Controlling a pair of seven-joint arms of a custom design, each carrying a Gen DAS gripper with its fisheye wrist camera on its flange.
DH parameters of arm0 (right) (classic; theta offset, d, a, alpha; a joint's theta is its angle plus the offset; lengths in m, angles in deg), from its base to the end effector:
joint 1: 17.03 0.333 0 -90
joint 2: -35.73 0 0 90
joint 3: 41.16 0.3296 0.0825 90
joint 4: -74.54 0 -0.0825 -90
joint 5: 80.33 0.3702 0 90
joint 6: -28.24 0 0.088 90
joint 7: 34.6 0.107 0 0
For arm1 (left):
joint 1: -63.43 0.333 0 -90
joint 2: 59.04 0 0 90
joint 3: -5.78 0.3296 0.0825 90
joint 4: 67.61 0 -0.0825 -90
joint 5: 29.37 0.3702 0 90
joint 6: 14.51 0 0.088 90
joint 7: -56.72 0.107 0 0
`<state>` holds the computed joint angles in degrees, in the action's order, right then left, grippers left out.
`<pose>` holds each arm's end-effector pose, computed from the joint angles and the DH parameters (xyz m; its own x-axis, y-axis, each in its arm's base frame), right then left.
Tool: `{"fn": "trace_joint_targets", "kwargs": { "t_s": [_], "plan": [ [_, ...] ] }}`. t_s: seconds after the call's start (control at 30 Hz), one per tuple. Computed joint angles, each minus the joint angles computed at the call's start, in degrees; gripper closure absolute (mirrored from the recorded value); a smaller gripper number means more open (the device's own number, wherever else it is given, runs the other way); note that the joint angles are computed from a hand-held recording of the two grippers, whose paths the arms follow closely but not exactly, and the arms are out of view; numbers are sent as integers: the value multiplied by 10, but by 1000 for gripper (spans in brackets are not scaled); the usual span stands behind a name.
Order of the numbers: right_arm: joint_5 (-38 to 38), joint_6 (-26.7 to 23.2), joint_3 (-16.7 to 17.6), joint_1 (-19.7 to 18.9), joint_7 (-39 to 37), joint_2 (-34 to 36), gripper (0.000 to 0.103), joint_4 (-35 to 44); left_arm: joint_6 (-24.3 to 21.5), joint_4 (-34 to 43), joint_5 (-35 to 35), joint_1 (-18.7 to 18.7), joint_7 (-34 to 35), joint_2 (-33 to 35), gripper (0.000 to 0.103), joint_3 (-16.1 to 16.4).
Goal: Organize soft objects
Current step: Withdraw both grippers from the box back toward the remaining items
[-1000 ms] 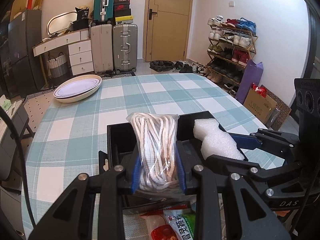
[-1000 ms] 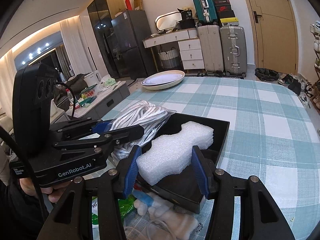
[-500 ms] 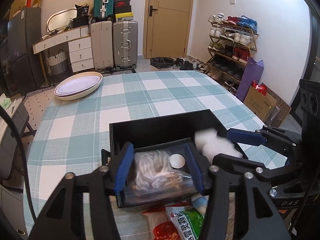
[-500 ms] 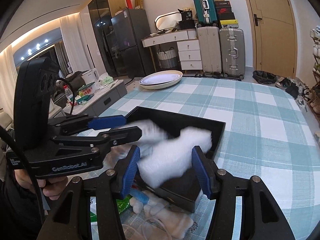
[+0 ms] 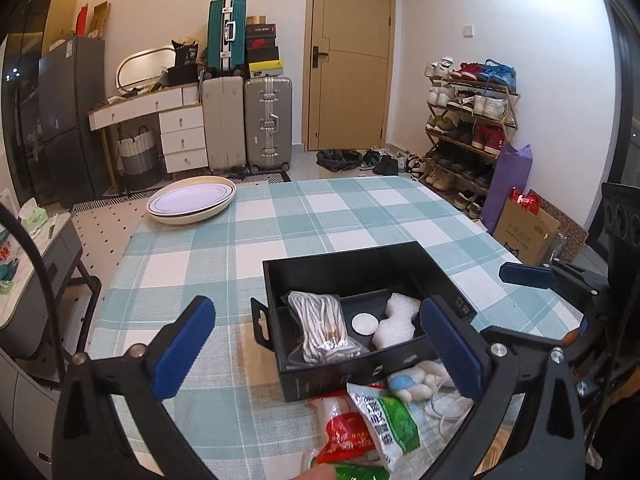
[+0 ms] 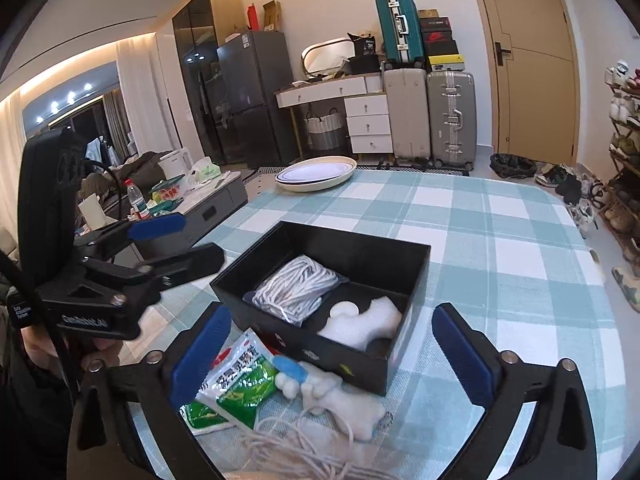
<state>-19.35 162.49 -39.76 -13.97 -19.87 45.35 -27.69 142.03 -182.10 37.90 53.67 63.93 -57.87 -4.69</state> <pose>0.6329 0.0617 0.5249 0.7352 -0.6579 -0.1632 -0.4902 -0.3498 -0.7984 0.5370 -0.2346 0.5308 0.1229 -0.9914 0.0450 -0.5288 -0.1039 -0.8424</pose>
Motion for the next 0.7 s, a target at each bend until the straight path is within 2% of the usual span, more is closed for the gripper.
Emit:
{"fn": "trace_joint_targets", "kwargs": {
  "t_s": [0.1, 0.23, 0.37, 0.43, 0.6, 0.7],
  "plan": [
    [5, 12, -4, -2, -5, -19, 1, -24, -13, -18, 22, -2, -17, -20, 0, -4],
    [18, 17, -13, -5, -13, -46, 1, -60, -13, -45, 15, 1, -26, -43, 0, -11],
    [38, 19, -24, -8, -27, -67, 1, -89, -29, -70, 60, 3, -72, -64, 0, -23],
    [40, 16, -29, -10, -24, -74, 1, -101, -39, -82, 55, 2, -72, -73, 0, -27],
    [36, 14, -39, -11, -22, -94, 1, -131, -27, -111, 56, 6, -90, -93, 0, -31],
    [29, 17, -42, -11, -19, -99, 1, -143, -40, -123, 59, 6, -98, -100, 0, -38]
  ]
}}
